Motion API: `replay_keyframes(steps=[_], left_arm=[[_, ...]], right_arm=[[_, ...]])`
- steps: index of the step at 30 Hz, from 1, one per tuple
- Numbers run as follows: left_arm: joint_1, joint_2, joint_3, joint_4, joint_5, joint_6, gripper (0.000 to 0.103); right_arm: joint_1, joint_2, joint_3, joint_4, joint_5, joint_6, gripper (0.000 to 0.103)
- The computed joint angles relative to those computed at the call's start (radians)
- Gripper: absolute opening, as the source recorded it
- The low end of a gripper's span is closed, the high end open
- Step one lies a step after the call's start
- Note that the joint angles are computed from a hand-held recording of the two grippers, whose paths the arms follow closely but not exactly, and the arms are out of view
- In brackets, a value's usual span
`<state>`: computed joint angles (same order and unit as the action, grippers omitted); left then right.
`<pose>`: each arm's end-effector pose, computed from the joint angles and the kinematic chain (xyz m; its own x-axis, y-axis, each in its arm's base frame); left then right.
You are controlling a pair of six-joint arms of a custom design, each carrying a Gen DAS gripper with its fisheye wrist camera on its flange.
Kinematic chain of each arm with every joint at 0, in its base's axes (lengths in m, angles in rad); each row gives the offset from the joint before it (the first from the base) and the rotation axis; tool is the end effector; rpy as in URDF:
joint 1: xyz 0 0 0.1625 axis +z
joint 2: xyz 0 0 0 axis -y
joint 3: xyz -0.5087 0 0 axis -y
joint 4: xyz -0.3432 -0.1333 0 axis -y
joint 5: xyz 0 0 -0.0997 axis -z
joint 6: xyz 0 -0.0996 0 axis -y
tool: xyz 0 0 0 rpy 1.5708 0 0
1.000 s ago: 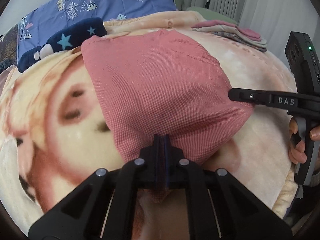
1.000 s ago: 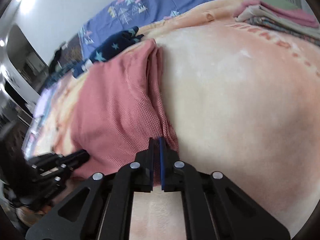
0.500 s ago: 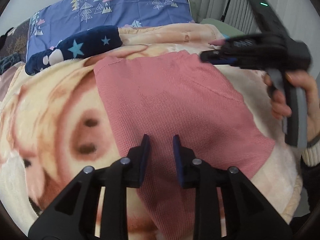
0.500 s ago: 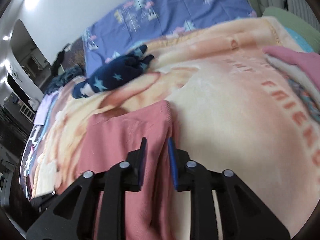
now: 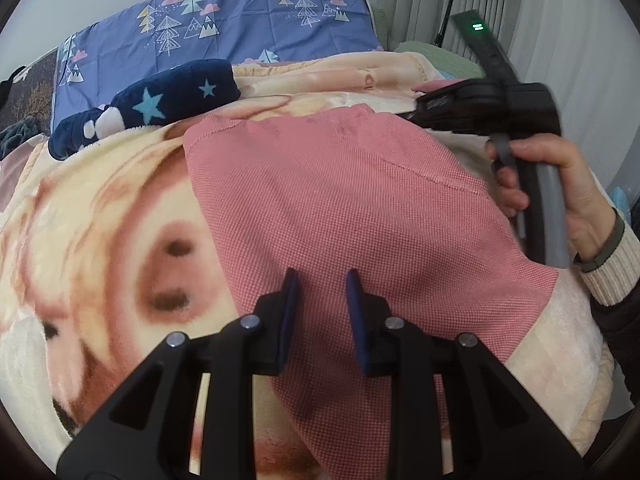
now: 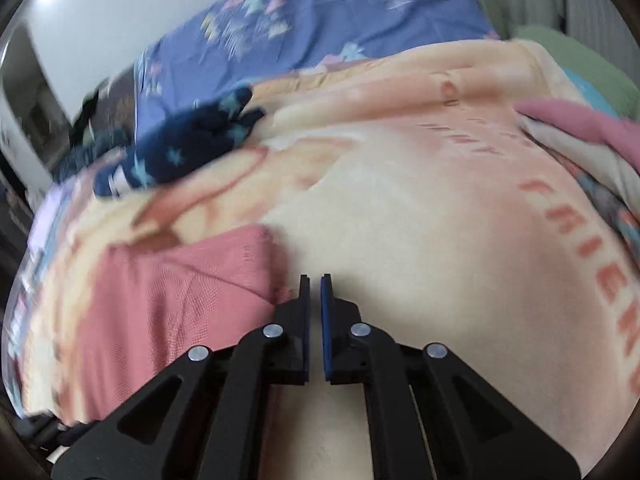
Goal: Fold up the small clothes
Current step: 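Position both open grippers at opposite sides of the folded pink sleepsuit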
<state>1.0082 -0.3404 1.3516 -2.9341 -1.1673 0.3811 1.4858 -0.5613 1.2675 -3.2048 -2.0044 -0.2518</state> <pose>-0.2739 -0.7576 -0.0101 -0.6030 0.6443 -0.4704 0.7810 0.5972 -0.1831 0.0212 -0.8287 0.2362 -0.8607 0.2502 0.4434 -0.1689 0.6813 -0.7123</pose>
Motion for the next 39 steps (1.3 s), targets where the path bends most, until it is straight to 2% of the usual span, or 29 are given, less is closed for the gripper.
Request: replay_keyframes(steps=[1,3,6,7,8,10,11,12,13,16,17,18,19,20,21,22,23,25,28,31,35,39], left_arm=[[0.001,0.000,-0.002,0.005,-0.002,-0.003,0.025],[-0.001,0.001,-0.005,0.011,0.001,-0.005,0.026],[-0.002,0.002,-0.005,0.005,0.006,-0.002,0.026],[-0.002,0.002,-0.003,0.002,0.007,-0.003,0.026],[-0.002,0.001,0.000,0.000,0.007,-0.003,0.026],[-0.003,0.003,0.000,-0.005,0.011,0.000,0.026],[-0.002,0.002,0.001,-0.005,0.005,0.004,0.026],[-0.003,0.003,0.001,-0.004,0.005,0.007,0.026],[-0.005,0.005,0.002,-0.010,0.013,0.012,0.026],[-0.013,-0.001,0.025,-0.040,0.035,0.026,0.027],[-0.013,-0.006,0.029,-0.036,0.031,0.021,0.031],[-0.011,-0.016,0.033,-0.026,0.015,0.011,0.033],[-0.008,-0.028,0.039,-0.016,-0.008,-0.002,0.042],[-0.006,-0.036,0.045,-0.019,-0.022,-0.012,0.055],[-0.007,-0.043,0.055,-0.040,-0.021,-0.019,0.064],[-0.009,-0.045,0.066,-0.077,-0.001,-0.021,0.074],[-0.010,-0.046,0.070,-0.109,0.018,-0.014,0.074],[-0.005,-0.047,0.053,-0.094,0.029,-0.029,0.074],[0.011,-0.045,-0.001,-0.009,0.005,-0.093,0.074],[0.024,-0.029,-0.065,0.086,-0.010,-0.120,0.074],[0.040,0.007,-0.155,0.208,-0.016,-0.157,0.074],[0.057,0.027,-0.209,0.274,-0.056,-0.189,0.074]], right_arm=[[-0.001,-0.020,0.034,-0.028,0.032,0.011,0.004],[0.013,-0.071,0.126,-0.079,0.099,-0.020,0.004],[0.053,-0.120,0.258,-0.114,0.168,-0.160,0.004],[0.068,-0.121,0.287,-0.121,0.156,-0.203,0.004],[0.085,-0.109,0.308,-0.139,0.102,-0.242,0.004],[0.103,-0.051,0.293,-0.163,-0.079,-0.277,0.005],[0.095,-0.020,0.267,-0.158,-0.136,-0.285,0.004],[0.082,0.003,0.257,-0.177,-0.151,-0.294,0.004],[0.072,0.011,0.271,-0.238,-0.124,-0.297,0.004],[0.095,0.012,0.290,-0.297,-0.153,-0.313,0.005],[0.104,0.002,0.306,-0.310,-0.150,-0.316,0.007],[0.106,-0.009,0.319,-0.317,-0.138,-0.310,0.008],[0.106,-0.022,0.335,-0.326,-0.119,-0.298,0.014],[0.104,-0.039,0.353,-0.344,-0.102,-0.281,0.020],[0.102,-0.052,0.362,-0.359,-0.107,-0.257,0.040],[0.098,-0.061,0.368,-0.366,-0.111,-0.238,0.053],[0.091,-0.076,0.378,-0.367,-0.119,-0.197,0.053],[0.080,-0.098,0.377,-0.309,-0.121,-0.136,0.053],[0.052,-0.134,0.393,-0.209,-0.043,-0.037,0.053],[0.042,-0.136,0.385,-0.163,-0.008,-0.013,0.054],[0.024,-0.141,0.368,-0.074,0.086,0.005,0.057],[0.010,-0.130,0.321,0.010,0.099,0.017,0.058]])
